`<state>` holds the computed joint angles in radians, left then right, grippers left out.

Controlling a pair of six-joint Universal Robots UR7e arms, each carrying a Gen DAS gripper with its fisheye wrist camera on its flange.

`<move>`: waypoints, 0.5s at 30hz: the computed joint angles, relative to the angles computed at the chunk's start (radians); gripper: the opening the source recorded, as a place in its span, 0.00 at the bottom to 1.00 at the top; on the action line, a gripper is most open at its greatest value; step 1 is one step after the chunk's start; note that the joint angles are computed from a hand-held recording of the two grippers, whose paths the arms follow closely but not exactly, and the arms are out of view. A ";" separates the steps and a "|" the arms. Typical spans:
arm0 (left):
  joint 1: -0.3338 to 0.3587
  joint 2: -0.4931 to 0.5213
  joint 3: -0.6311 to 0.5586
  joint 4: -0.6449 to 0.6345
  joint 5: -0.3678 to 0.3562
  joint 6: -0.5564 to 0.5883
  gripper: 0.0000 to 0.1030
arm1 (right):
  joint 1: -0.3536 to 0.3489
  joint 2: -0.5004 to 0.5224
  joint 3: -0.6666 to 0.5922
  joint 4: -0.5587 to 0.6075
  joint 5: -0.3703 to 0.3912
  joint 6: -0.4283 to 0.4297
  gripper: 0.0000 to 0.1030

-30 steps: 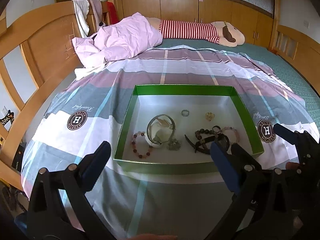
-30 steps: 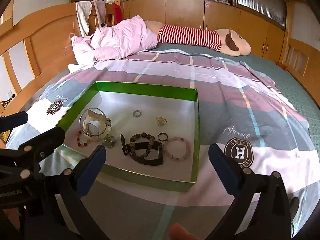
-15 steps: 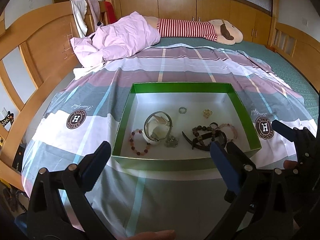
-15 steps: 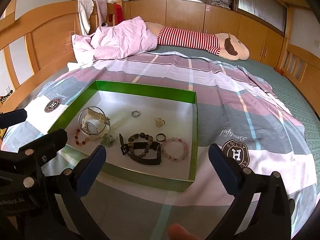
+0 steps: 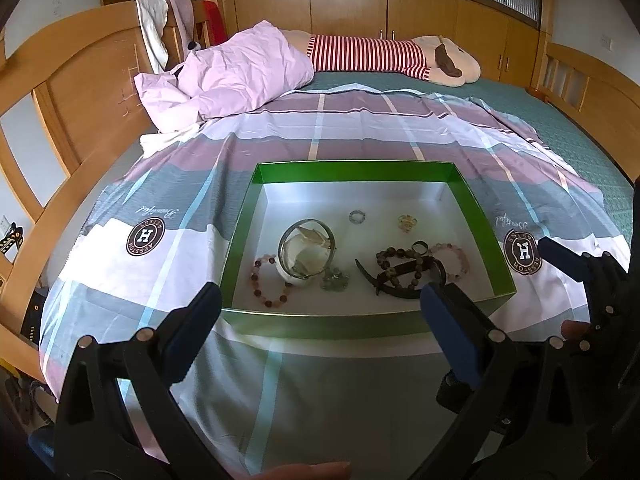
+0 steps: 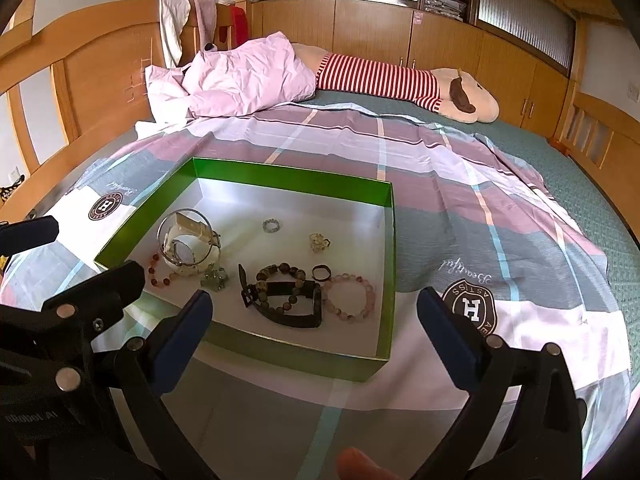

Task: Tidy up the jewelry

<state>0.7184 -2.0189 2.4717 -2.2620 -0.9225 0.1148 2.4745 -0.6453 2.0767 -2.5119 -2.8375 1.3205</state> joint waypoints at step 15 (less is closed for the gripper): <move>0.021 0.015 0.001 -0.012 -0.025 -0.002 0.96 | -0.004 0.010 -0.012 0.002 0.006 -0.012 0.97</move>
